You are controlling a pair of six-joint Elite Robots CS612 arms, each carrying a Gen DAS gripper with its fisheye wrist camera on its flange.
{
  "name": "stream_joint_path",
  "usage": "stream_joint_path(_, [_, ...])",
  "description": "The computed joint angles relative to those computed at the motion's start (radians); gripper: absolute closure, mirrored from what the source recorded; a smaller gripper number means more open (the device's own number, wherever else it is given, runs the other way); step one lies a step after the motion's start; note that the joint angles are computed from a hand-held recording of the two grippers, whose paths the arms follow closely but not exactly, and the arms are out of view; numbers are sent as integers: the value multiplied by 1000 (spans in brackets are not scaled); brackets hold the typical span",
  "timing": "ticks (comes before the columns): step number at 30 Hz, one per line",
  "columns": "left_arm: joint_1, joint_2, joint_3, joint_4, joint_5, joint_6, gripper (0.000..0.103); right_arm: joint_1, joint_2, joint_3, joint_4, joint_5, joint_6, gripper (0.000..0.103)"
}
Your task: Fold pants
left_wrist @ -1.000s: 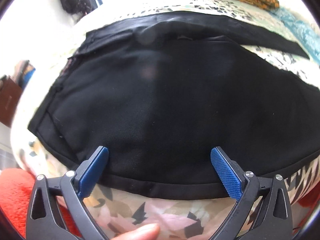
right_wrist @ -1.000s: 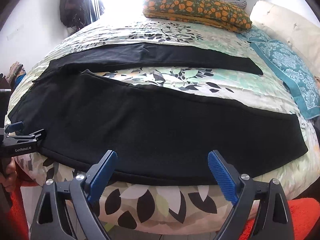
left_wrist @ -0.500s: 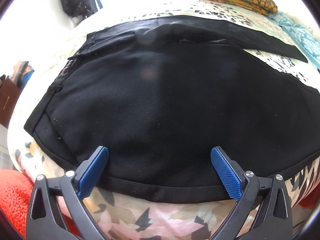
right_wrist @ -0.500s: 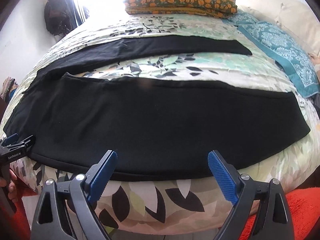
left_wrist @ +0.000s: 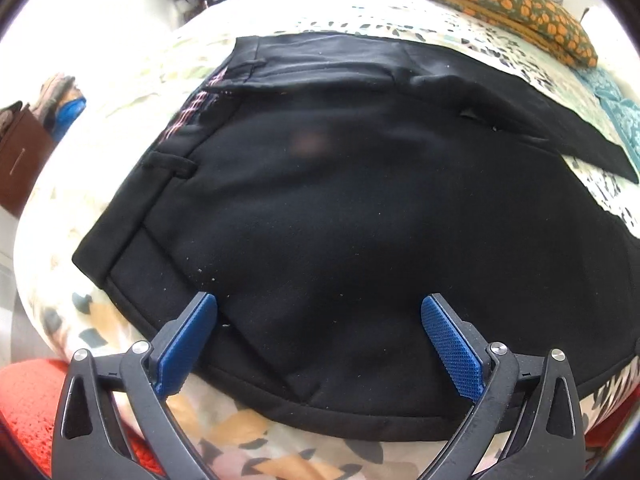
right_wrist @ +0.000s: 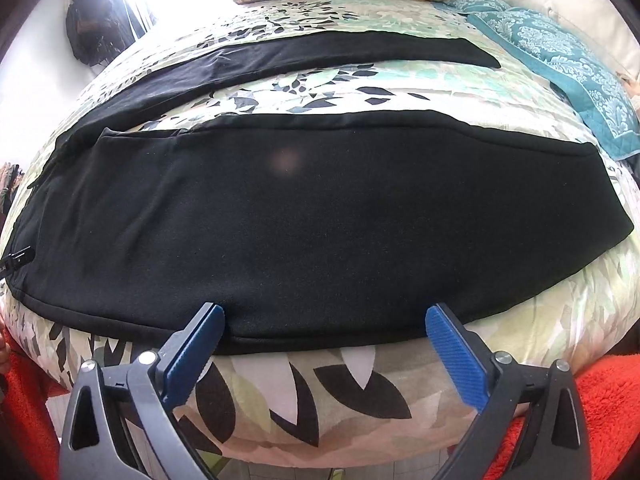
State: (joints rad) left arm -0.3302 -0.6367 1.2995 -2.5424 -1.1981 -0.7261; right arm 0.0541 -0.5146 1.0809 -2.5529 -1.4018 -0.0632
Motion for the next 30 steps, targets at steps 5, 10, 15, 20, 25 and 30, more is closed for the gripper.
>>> stream_joint_path(5, [-6, -17, 31, -97, -2, 39, 1, 1, 6, -10, 12, -7, 7, 0])
stream_joint_path(10, [-19, -36, 15, -139, -16, 92, 1, 4, -15, 23, -107, -35, 10, 0])
stream_joint_path(15, [-49, -34, -16, -178, -52, 188, 1, 18, -41, 22, -125, -116, 35, 0])
stream_joint_path(20, [-62, -26, -28, -152, -91, 172, 1, 27, -45, 32, -157, -185, 14, 0])
stream_joint_path(25, [-73, -32, -11, -86, -56, 132, 1, 18, -45, 35, -127, -226, 48, 0])
stream_joint_path(30, [-70, -41, 12, -85, -36, 87, 1, 13, -46, 38, -126, -238, 75, 0])
